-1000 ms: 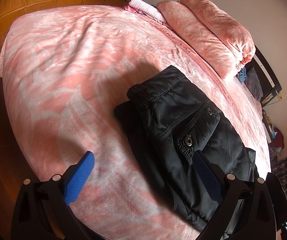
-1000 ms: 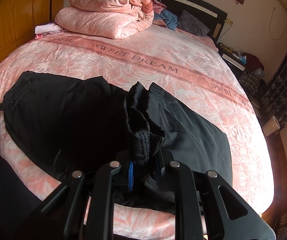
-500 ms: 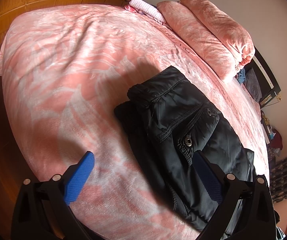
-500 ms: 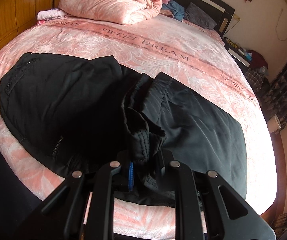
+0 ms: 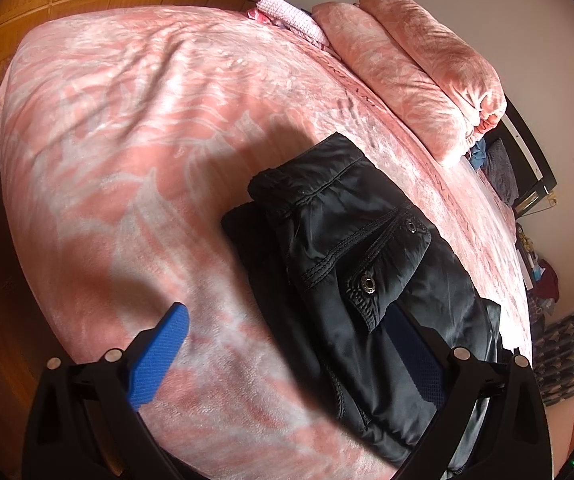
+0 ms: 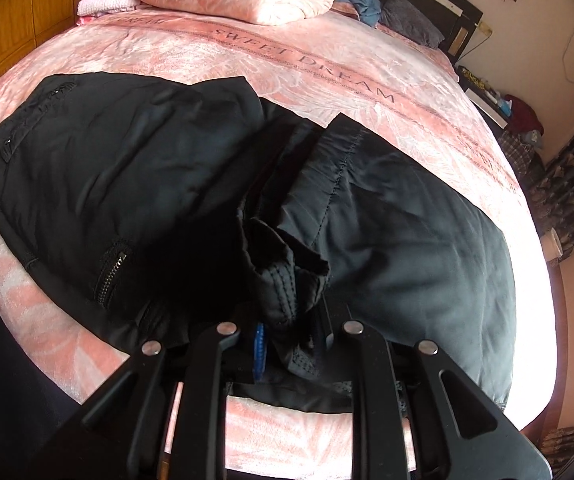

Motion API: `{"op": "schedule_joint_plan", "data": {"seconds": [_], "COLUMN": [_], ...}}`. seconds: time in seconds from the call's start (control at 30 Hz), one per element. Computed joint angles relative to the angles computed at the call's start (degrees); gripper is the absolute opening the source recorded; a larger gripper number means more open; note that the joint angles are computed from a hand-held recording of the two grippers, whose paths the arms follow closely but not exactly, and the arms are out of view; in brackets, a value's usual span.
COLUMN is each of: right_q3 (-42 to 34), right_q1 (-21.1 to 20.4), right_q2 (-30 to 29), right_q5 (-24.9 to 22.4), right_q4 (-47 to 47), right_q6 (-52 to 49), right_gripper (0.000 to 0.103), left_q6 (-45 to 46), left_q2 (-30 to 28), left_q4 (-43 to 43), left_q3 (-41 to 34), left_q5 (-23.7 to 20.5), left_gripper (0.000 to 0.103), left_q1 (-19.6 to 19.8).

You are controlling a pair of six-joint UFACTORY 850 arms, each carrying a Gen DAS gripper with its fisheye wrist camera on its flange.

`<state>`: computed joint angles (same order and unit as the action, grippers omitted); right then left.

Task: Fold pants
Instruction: 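Lower the held pants fold onto the rest of the pants and open the right tool, then close the right tool on the folded pants edge and lift it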

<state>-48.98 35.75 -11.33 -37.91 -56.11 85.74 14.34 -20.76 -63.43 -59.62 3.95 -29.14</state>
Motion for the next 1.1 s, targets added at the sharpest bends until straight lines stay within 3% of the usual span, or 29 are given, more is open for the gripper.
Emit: {"op": "schedule_joint_plan", "data": {"seconds": [0.23,0.37,0.43,0.47,0.5,0.53,0.6,0.67,0.73,0.87,0.93,0.97,1.0,1.1], "right_q3": [-0.81,-1.12,-1.15,-0.40,1.05,2.60,4.02,3.80,3.65,2.54,3.04,3.24,3.35,3.74], "right_q1": [0.13,-0.11,-0.06,-0.61,-1.90,-3.28,-4.49,-4.54,-6.26,-8.30,-8.49,-9.05,-9.13,-8.29], "right_q2": [-1.91,-1.75,-1.00,0.59,3.06,5.68,8.72,9.80,9.85,6.90,6.43,6.37,6.49,8.29], "right_q5": [0.56,2.15,2.75,5.20,9.86,14.63,16.98,13.43,13.12,12.93,14.68,16.19,16.79,17.33], "right_q4": [0.89,2.97,3.97,5.22,7.58,10.59,12.40,11.17,15.88,24.94,28.30,32.22,33.94,33.47], "right_q6": [-1.75,-4.19,-5.98,-6.84,-7.87,-9.07,-9.23,-7.18,-10.00,-18.28,-21.27,-24.66,-25.66,-24.85], "right_gripper": [0.025,0.041,0.044,0.051,0.070,0.076,0.077,0.069,0.060,0.056,0.042,0.018,0.013,0.010], "left_q6": [5.46,2.03,0.23,-1.00,-3.07,-5.13,-9.52,-13.57,-15.50,-27.42,-31.39,-32.51,-34.51,-42.65], "left_q2": [-0.62,-0.60,-0.45,-0.36,-0.28,-0.22,0.01,0.19,0.35,0.71,0.95,1.05,1.14,1.30], "left_q4": [-4.88,-1.58,0.18,1.40,3.42,5.36,9.49,13.46,15.44,27.21,31.15,32.22,34.17,41.91], "left_q3": [-0.82,-0.68,-0.48,-0.35,-0.19,-0.09,0.27,0.56,0.76,1.35,1.72,1.84,1.98,2.41], "left_q5": [0.33,0.06,0.15,0.19,0.21,0.23,0.35,0.51,0.69,0.70,0.80,0.84,0.87,0.93], "left_gripper": [0.099,0.099,0.099,0.099,0.099,0.099,0.099,0.099,0.099,0.099,0.099,0.099,0.099,0.099], "left_q1": [0.04,0.40,0.43,0.43,0.46,0.48,0.53,0.50,0.42,0.86,1.06,1.18,1.31,1.80]}}
